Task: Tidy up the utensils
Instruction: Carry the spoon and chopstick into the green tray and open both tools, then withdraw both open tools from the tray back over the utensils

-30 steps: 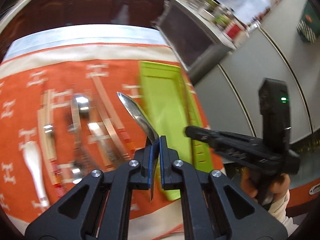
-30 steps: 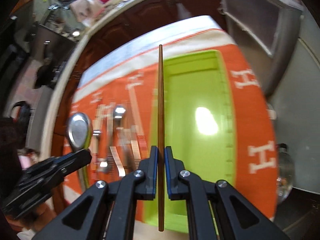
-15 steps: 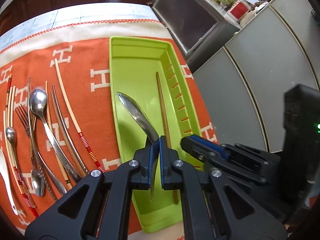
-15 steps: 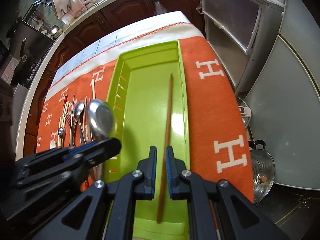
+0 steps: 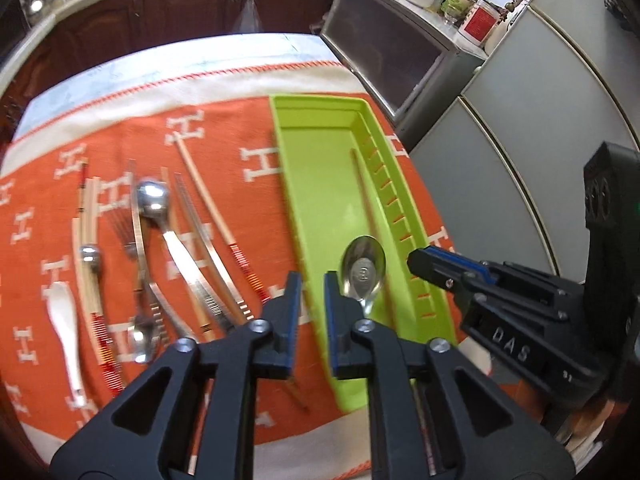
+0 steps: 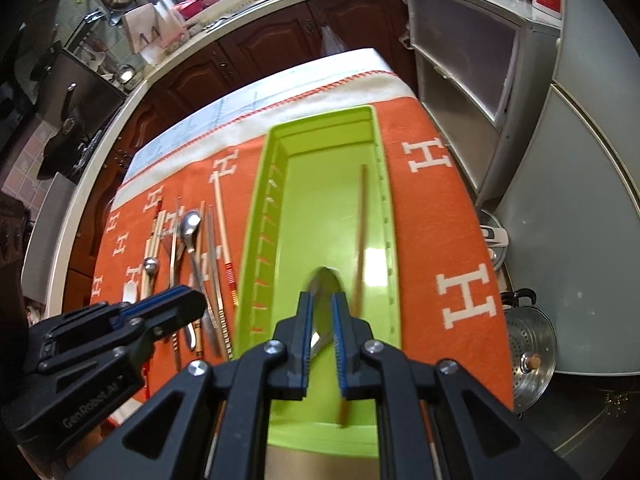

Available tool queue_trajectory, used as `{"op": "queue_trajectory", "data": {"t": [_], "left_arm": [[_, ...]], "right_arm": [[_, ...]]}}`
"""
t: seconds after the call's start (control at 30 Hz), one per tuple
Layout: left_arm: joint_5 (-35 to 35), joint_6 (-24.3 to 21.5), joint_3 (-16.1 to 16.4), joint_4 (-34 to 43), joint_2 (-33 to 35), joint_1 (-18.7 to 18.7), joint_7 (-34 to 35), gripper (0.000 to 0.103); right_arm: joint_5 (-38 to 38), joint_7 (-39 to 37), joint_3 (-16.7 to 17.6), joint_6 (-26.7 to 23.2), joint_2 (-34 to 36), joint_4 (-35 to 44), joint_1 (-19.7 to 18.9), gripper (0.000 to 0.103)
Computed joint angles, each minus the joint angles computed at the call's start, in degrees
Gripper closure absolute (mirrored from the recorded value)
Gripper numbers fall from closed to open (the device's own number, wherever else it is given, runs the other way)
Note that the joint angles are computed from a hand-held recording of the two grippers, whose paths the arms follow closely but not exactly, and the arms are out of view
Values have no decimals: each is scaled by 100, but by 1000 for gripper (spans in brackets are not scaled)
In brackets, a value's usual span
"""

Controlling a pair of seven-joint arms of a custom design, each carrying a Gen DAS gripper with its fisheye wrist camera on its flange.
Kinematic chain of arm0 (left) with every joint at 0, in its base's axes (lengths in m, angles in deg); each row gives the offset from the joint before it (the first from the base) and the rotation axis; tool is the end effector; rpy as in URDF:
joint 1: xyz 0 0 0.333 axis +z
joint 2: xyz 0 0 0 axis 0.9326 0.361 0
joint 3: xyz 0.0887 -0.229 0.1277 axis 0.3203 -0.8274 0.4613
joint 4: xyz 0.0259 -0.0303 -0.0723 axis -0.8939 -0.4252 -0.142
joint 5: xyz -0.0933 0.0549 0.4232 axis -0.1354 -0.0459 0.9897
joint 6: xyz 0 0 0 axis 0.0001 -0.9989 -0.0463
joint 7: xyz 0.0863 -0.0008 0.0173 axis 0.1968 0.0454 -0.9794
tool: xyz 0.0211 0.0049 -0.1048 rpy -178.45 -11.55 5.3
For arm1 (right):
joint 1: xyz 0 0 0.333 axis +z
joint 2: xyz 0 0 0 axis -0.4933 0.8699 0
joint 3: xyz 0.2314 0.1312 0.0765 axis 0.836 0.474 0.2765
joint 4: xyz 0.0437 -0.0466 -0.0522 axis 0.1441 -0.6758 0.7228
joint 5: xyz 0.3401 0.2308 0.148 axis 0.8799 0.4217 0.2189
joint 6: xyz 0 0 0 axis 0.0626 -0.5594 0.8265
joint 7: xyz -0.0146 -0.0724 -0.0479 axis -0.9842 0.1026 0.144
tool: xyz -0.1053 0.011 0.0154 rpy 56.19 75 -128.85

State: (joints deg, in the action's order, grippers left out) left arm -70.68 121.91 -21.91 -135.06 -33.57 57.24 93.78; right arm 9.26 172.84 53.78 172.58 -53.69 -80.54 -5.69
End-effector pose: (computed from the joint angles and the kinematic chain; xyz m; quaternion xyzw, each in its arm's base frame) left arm 0.7113 -0.2852 0.4828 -0.5778 0.7803 -0.2374 0.0311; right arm 0.6496 0.3484 0.4756 -0.6209 0.7427 -0.0411 0.2475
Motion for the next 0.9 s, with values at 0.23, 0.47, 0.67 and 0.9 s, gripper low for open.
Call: {"op": "queue_trajectory", "data": {"t": [0.23, 0.47, 0.67, 0.9], "left_arm": [[489, 656, 225, -1314, -1044, 89, -231, 67], [1137, 1054, 378, -2196, -1709, 205, -627, 67], [1385, 1093, 431, -2603, -1981, 360, -843, 66], [1350, 1057, 454, -2754, -2057, 513, -999, 66]], "right_arm": [[16, -109, 84, 20, 77, 100, 96, 84], [145, -288, 141, -217, 349, 449, 206, 84], [256, -376, 171, -270, 509, 624, 278, 76], [254, -545, 173, -688, 1005, 1224, 417, 75]]}}
